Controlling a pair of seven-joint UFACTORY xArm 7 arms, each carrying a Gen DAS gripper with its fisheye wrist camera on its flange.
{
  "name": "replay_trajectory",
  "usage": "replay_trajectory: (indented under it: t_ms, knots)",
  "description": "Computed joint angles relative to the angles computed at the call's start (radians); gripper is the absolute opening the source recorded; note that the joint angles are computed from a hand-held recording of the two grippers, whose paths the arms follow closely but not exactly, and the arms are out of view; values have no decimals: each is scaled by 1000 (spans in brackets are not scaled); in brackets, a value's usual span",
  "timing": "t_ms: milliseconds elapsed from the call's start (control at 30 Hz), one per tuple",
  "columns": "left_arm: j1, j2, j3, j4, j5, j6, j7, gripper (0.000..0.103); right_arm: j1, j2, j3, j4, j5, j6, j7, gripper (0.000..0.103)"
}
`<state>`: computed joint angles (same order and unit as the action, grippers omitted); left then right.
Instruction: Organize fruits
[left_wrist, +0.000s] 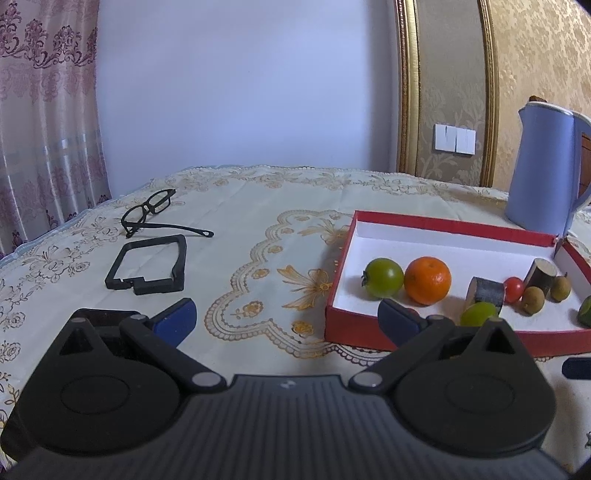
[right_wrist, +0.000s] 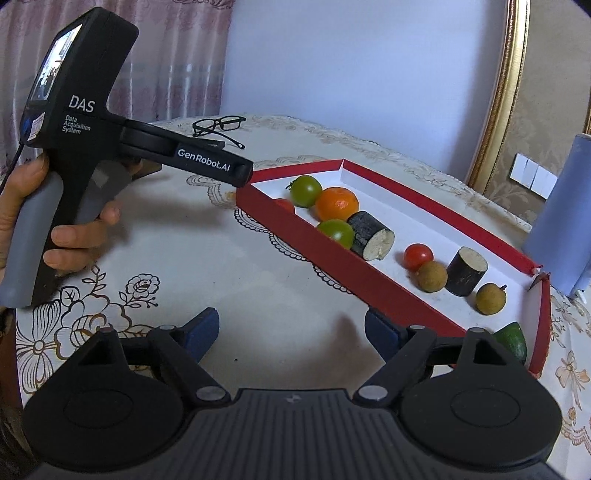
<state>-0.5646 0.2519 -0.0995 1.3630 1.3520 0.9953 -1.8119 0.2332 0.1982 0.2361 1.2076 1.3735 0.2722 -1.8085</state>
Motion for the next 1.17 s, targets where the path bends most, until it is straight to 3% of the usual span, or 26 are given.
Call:
replay_trajectory:
  t_ms: [200, 333, 600, 867, 967, 1033, 1067, 1167]
  knots:
    - [-2, 4, 1, 3, -2, -1, 10, 103, -16, 5, -9, 7, -68, 53, 66, 91]
    - [-3, 4, 2, 5, -4, -1, 14, 103, -10, 12, -2, 10, -92, 11, 98, 103]
    - [-4, 6, 2, 6, -5, -2, 20, 103, -30, 16, 15, 17, -44, 28, -23, 103]
    - [-3, 6, 4, 5, -3, -11, 18, 103, -32, 27, 1, 30, -107, 66, 62, 103]
    - [-7, 2, 4, -1, 10, -4, 2, 103, -41, 47, -11, 58, -184, 117, 166, 103]
    - [-3, -1, 2, -4, 11, -11, -5, 103, -45, 78, -39, 104, -261, 204, 287, 103]
    - [0, -2, 2, -5, 7, -18, -3, 103, -74, 85, -20, 116, -271, 230, 313, 103]
    - [9, -1, 1, -2, -9, -37, 12, 103, -76, 78, 2, 98, -277, 183, 292, 103]
